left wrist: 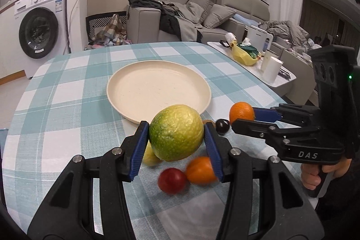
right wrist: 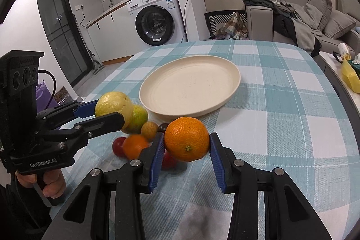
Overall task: Organize fruits
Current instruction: 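Close the right tool on the orange while the left tool grasps the green citrus, then carry the orange onto the plate with the right tool while the left places the citrus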
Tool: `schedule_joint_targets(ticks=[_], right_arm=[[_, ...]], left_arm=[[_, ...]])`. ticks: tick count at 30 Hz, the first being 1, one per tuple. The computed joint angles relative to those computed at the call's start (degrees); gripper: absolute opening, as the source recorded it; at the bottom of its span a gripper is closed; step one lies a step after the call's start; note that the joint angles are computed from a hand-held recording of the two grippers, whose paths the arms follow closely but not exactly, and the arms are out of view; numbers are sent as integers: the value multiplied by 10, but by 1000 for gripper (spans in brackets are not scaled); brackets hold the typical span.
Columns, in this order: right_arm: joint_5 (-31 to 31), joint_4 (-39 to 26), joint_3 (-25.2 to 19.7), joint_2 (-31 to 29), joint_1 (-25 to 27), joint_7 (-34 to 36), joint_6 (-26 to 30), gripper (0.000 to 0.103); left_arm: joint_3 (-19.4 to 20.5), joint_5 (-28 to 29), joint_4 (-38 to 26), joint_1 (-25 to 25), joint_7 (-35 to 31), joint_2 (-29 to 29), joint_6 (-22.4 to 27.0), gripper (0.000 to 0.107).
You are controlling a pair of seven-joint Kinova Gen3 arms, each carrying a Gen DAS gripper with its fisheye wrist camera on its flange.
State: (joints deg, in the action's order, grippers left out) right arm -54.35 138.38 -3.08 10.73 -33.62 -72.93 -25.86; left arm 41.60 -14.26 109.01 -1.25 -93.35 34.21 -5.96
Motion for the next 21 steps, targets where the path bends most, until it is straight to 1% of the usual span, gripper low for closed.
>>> schedule_joint_targets(ticks=[4,8,11,21], right_arm=[[0,-14,4,5,3,4,5,41],[9,-25,8,9,9,-4,8,41],[19,-36,12,13,17,-13,18,41],[15,-68,32,30,14,-11,31,41]], left_arm=[[-35,9,-12,25,4,1,-6,47],[-56,13,-23,43,12,2,-10,47],[-67,14,-32,54,15,5,-10,47],[-111,27,-67,97,25,12,-9,47]])
